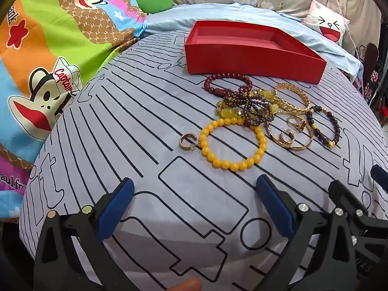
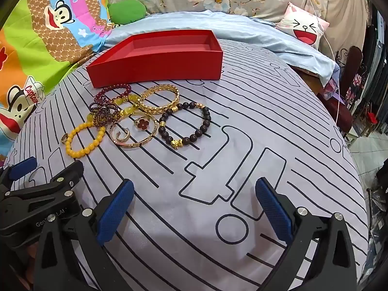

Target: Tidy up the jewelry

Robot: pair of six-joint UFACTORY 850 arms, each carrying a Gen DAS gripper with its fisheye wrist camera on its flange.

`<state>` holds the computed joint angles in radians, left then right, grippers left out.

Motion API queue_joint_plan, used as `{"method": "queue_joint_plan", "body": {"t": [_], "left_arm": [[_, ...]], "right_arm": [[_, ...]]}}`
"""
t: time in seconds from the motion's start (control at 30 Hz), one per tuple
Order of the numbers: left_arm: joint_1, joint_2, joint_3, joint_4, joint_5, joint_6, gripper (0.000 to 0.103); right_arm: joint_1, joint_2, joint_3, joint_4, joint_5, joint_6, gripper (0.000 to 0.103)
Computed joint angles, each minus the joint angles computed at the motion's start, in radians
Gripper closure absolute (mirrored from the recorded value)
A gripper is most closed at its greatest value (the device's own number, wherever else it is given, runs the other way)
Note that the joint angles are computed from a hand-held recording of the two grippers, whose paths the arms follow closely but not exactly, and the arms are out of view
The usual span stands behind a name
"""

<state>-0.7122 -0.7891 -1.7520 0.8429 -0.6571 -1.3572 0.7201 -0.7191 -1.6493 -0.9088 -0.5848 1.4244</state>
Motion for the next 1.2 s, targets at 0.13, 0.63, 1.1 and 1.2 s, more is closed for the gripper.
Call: {"method": "queue_joint_plan", "body": {"t": [0.13,0.63,1.1,1.2], "left_arm": [[-0.001,-0.001,-0.001,0.003,-0.002,-0.002,0.007],[-0.001,-0.003,-0.002,0.012,-0.006,-0.003,0.007],[0.0,0.002,0.002,0.015,-0.006,-0.005,0.007],[0.002,0.002,0.002,0.017,-0.005,-0.005,0.007]], "right_arm": [[0.0,-0.001,-0.001,0.006,0.0,-0.006,0.006],[-0.003,-0.001,-0.002,0.021,0.005,-0.014,0.006],[-0.001,0.001,-0.001,0.019,0.005,-0.012,0.006],[-0.001,0.0,-0.001,0.019,0.004,-0.011,0.006]]}}
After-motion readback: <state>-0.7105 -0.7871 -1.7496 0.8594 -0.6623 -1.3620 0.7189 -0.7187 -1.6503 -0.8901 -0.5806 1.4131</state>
